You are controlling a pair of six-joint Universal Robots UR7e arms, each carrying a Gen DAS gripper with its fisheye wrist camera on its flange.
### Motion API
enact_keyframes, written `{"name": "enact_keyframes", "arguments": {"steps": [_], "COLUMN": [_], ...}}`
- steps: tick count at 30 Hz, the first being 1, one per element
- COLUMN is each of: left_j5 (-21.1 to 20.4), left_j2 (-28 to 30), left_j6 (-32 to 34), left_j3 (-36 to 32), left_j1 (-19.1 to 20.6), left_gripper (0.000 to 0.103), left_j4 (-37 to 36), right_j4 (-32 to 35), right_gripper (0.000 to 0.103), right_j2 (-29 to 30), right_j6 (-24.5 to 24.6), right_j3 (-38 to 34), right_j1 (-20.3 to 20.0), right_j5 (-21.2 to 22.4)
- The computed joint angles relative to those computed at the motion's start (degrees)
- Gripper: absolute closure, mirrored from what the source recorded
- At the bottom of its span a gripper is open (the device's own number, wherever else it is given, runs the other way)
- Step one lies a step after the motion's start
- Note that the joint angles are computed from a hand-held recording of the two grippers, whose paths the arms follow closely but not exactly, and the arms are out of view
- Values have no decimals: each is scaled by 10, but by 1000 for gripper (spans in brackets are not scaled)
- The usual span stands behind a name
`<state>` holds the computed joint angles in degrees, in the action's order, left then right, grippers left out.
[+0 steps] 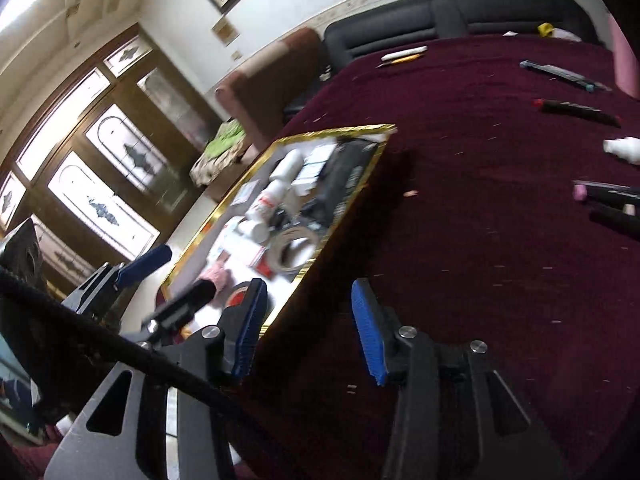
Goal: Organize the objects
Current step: 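Withdraw both tools from the tray toward the markers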
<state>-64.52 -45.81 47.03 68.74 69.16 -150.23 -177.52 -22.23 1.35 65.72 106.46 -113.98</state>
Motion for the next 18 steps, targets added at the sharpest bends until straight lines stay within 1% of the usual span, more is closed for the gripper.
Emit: {"name": "enact_keyframes", "arguments": {"steps": [2, 5, 11, 18], "left_j5": [10, 25, 45, 55], "left_j2": [-3, -7, -7, -1], "left_j6": [10, 21, 36, 46], "left_j3": [22, 52, 86, 97], "left_j1": [-10, -24, -45, -56], "left_gripper": [35, 35, 35, 35], "left_j4": [-11, -28, -43, -36], "right_j4": [-29, -60, -85, -104], "right_gripper": [55, 55, 54, 54], "right_j2": [-11, -24, -45, -61], "right_j6": [-6, -9, 6, 13], "right_j3": [22, 47, 83, 107], "right_j1": [2, 0, -14, -26], "right_j5": [-20, -35, -30, -23]}}
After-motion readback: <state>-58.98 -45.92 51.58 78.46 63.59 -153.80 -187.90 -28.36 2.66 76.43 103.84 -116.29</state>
